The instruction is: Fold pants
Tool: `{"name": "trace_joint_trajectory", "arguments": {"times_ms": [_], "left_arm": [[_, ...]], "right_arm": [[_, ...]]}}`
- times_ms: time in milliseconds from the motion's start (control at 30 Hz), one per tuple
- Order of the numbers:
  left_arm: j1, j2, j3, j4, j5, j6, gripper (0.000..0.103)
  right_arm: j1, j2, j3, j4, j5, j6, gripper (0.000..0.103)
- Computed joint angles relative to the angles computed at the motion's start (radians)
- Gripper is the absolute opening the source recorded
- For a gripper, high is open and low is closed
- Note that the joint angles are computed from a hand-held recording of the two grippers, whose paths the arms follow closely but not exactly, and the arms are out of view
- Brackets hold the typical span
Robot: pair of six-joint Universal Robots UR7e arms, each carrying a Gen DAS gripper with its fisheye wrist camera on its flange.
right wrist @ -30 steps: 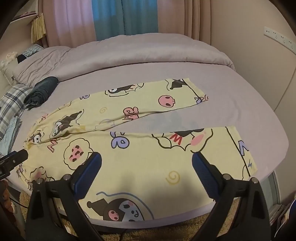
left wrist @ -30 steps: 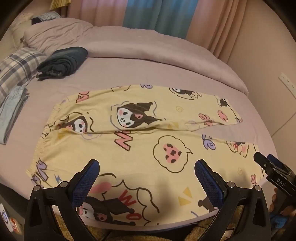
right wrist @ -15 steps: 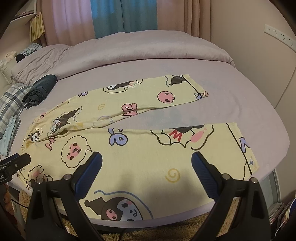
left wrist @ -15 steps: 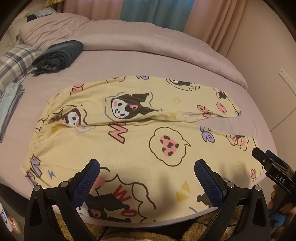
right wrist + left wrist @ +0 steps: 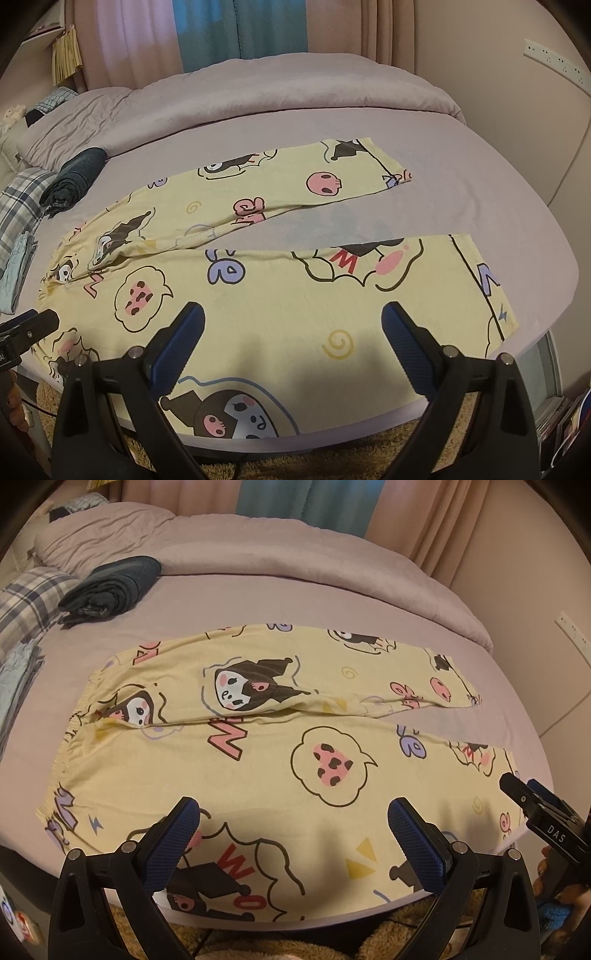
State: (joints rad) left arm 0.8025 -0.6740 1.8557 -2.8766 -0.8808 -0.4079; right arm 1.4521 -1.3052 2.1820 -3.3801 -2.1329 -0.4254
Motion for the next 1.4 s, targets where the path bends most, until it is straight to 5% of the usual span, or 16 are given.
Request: {"name": "trace_joint_trajectory", "arguments": {"times_ms": [1000,1400], "left_arm": [[0.018,-0.010,-0.005,0.057,-0.012,-0.057,0.099],[0.056,-0.038,0.004,0.106,0.087,-0.148,0.099]], "right_arm": [[-0.019,-0.008,0.005,0.019,0.006,0.014,0.095],[-0.096,-0.053,0.012,0.018,0.026,0.059,0.093]]}}
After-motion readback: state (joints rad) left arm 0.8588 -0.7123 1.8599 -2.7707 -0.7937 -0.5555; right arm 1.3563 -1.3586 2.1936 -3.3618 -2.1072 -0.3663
